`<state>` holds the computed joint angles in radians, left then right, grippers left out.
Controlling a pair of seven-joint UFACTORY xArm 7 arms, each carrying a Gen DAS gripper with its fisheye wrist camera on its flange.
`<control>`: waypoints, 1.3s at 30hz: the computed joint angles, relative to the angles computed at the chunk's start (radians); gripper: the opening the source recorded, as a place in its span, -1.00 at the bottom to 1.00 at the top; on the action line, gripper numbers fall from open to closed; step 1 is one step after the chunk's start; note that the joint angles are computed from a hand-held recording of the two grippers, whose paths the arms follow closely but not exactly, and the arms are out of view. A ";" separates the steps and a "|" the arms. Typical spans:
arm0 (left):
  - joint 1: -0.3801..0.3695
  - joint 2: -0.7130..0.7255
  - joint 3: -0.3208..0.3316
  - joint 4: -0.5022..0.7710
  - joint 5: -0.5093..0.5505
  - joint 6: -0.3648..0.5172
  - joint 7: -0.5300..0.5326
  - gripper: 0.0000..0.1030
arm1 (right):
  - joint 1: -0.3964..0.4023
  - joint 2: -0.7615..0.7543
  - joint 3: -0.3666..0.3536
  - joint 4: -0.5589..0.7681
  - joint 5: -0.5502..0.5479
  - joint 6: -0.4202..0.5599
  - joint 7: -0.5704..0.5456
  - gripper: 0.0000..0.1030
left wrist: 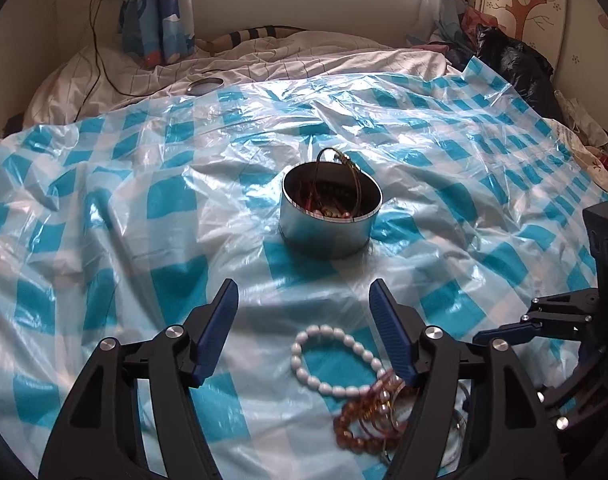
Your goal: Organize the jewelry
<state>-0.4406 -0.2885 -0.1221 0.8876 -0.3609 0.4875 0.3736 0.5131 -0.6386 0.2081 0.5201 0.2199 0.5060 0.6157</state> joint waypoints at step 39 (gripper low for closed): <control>-0.020 0.020 0.057 0.038 -0.280 0.278 0.250 -0.97 | -0.125 -0.180 0.001 -0.104 -0.093 0.039 0.148 -0.88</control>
